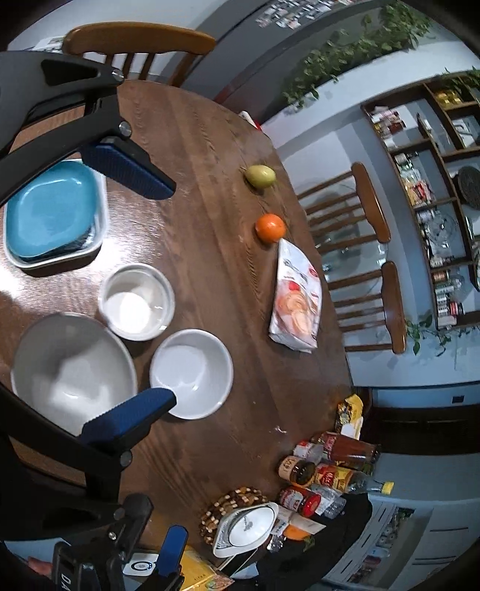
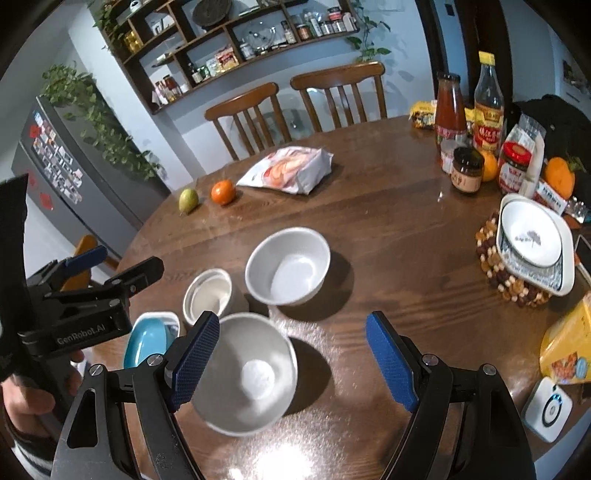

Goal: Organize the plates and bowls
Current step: 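Move the left tool to the smaller white bowl's rim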

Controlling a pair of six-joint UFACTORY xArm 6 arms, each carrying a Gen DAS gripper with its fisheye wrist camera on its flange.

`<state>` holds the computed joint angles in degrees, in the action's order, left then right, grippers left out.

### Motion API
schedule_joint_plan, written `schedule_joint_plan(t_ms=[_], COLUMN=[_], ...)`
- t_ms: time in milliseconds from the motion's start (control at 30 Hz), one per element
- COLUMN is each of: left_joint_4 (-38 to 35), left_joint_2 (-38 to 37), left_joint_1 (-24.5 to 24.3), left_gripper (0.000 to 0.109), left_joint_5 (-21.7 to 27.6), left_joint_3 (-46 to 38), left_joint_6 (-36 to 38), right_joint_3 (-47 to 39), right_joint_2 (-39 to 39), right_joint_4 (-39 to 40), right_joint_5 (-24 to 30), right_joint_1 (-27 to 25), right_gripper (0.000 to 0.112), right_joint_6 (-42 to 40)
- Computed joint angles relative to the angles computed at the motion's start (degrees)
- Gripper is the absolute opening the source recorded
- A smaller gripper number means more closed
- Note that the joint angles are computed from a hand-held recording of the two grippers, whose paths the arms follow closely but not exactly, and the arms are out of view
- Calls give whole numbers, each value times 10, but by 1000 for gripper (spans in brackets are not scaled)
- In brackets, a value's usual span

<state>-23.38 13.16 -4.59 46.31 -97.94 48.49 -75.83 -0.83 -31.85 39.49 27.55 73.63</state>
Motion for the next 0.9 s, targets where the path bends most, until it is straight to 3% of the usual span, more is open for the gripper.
schedule_joint_plan(t_ms=[100, 233, 433, 700, 900], left_joint_4=[-6, 25, 86, 144, 152], left_joint_2=[56, 92, 191, 284, 356], left_joint_1=[3, -12, -34, -49, -59], left_gripper=[102, 102, 102, 100, 88], left_joint_5=[94, 86, 145, 187, 242], left_joint_3=[-102, -146, -261, -358, -453], left_joint_6=[-14, -35, -76, -103, -98], right_joint_3=[-15, -35, -49, -57, -76], right_joint_2=[6, 19, 56, 111, 143], right_joint_4=[-5, -10, 56, 142, 170], right_joint_5=[8, 17, -6, -37, -38], right_joint_1=[-7, -16, -44, -73, -81], right_gripper=[82, 82, 82, 82, 82], right_joint_6=[-2, -5, -41, -71, -85])
